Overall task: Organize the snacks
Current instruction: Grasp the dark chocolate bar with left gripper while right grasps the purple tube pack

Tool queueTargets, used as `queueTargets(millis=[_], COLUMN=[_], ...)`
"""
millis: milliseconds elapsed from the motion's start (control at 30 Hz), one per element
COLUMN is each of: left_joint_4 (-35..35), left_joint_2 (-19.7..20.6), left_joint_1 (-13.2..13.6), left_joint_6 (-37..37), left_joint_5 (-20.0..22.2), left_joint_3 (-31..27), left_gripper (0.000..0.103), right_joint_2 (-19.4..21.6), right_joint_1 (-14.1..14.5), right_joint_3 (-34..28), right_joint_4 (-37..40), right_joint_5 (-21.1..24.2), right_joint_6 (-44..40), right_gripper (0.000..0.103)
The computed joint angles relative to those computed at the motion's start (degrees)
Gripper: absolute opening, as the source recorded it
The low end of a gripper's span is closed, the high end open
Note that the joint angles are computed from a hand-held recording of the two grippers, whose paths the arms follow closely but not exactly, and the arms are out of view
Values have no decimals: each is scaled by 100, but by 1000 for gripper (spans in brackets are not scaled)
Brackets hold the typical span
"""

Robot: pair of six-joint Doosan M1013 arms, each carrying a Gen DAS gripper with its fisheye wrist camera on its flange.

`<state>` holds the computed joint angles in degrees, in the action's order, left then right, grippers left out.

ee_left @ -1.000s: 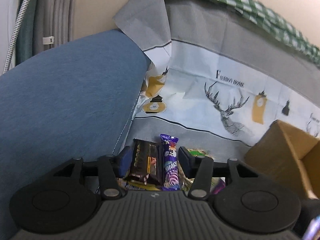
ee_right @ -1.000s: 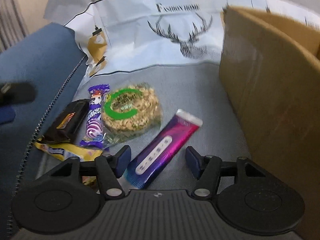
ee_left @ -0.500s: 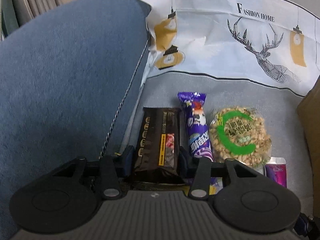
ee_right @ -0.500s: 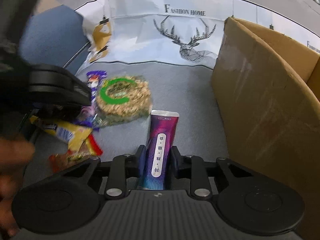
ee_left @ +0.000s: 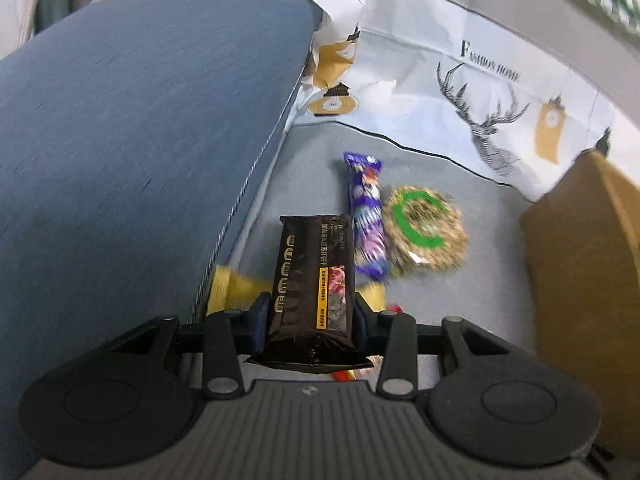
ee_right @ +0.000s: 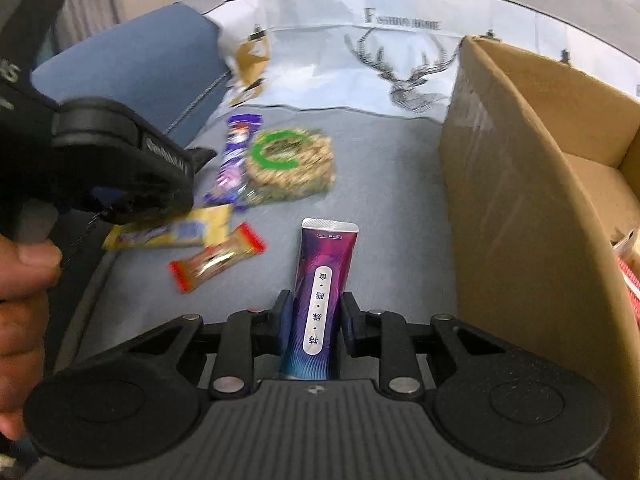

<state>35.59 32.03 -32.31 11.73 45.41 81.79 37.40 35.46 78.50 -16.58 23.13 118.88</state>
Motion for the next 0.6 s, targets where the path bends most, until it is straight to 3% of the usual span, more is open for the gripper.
queueTargets(millis=[200, 333, 433, 500, 600], left_joint_4=[-804, -2081, -2312, -2379, -2506], left_joint_2=[-201, -111, -105, -118, -138], left_joint_1=[-105, -22, 3, 9, 56], left_joint_6=[514, 1847, 2470, 2586, 2296], left_joint_5=[-302, 120, 533, 648, 430], left_joint_3=[266, 90, -31, -31, 100], left_gripper=[45, 44, 45, 55, 58], right_joint_2=[-292, -416, -478, -479, -452], right_joint_1=[2, -30, -24, -38, -80], right_joint_3=[414, 587, 687, 706, 680], right_joint_4=[733, 1434, 1605, 1804, 2248], right_joint_5=[-167, -174, -173, -81, 82], right_joint_6=[-1054, -1731, -1956, -2189, -2534], right_gripper=[26, 26, 26, 27, 31])
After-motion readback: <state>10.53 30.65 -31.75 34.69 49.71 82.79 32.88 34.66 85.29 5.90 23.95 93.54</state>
